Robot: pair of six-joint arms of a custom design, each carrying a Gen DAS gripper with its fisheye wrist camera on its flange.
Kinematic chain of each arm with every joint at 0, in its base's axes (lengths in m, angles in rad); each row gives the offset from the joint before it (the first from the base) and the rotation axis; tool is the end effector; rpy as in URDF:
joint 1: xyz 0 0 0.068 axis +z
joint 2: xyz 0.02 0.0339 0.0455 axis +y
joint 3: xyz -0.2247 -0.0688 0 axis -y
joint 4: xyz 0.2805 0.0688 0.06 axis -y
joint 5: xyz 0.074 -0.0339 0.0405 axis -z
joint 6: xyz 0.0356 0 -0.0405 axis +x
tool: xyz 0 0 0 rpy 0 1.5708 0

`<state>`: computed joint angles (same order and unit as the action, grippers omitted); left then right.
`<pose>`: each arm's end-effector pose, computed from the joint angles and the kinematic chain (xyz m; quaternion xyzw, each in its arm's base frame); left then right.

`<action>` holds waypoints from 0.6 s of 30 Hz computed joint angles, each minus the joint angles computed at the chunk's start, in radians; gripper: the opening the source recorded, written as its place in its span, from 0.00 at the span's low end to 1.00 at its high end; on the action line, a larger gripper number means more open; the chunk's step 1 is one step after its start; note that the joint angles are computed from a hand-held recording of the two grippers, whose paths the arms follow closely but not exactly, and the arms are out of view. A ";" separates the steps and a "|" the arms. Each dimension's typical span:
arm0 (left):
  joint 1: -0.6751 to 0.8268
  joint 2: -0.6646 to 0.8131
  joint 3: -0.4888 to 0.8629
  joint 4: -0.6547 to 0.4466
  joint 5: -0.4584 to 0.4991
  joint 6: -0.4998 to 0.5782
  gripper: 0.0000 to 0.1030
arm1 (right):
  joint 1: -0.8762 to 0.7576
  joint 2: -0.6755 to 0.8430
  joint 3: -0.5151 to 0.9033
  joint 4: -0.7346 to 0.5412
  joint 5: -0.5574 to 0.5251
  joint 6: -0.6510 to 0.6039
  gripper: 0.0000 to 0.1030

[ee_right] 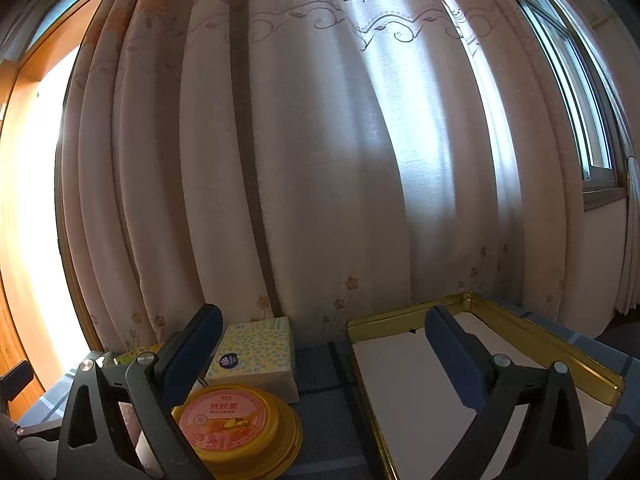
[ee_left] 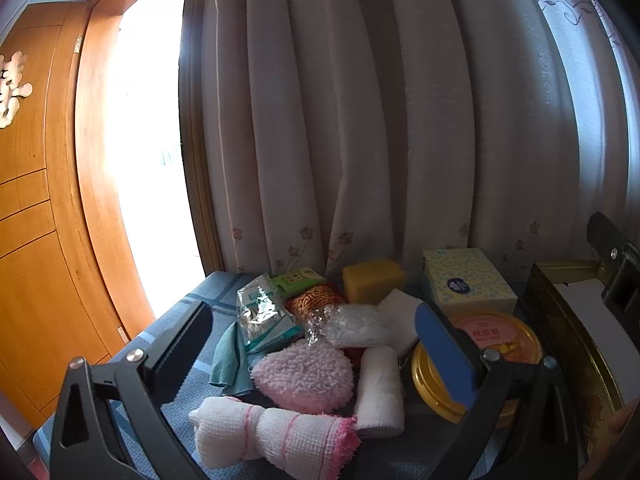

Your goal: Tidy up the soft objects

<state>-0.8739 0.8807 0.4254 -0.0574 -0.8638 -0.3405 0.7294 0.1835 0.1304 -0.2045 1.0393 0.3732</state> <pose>0.1747 -0.1666 0.1697 0.0028 0.8120 0.0352 0.5826 0.1482 0.0913 0.1761 0.1765 0.7303 -0.0575 0.6574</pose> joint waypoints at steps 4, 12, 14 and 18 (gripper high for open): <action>0.001 -0.008 -0.005 -0.001 0.002 0.001 0.99 | -0.001 0.000 0.000 -0.002 0.000 0.003 0.99; 0.001 -0.014 -0.009 -0.001 0.002 0.000 0.99 | -0.001 0.003 0.007 -0.012 -0.002 0.008 0.99; 0.000 -0.015 -0.010 -0.001 0.002 0.001 0.99 | -0.001 0.003 0.008 -0.014 -0.003 0.010 0.99; 0.001 -0.017 -0.012 -0.001 0.002 0.001 0.99 | -0.001 0.003 0.009 -0.016 -0.001 0.011 0.99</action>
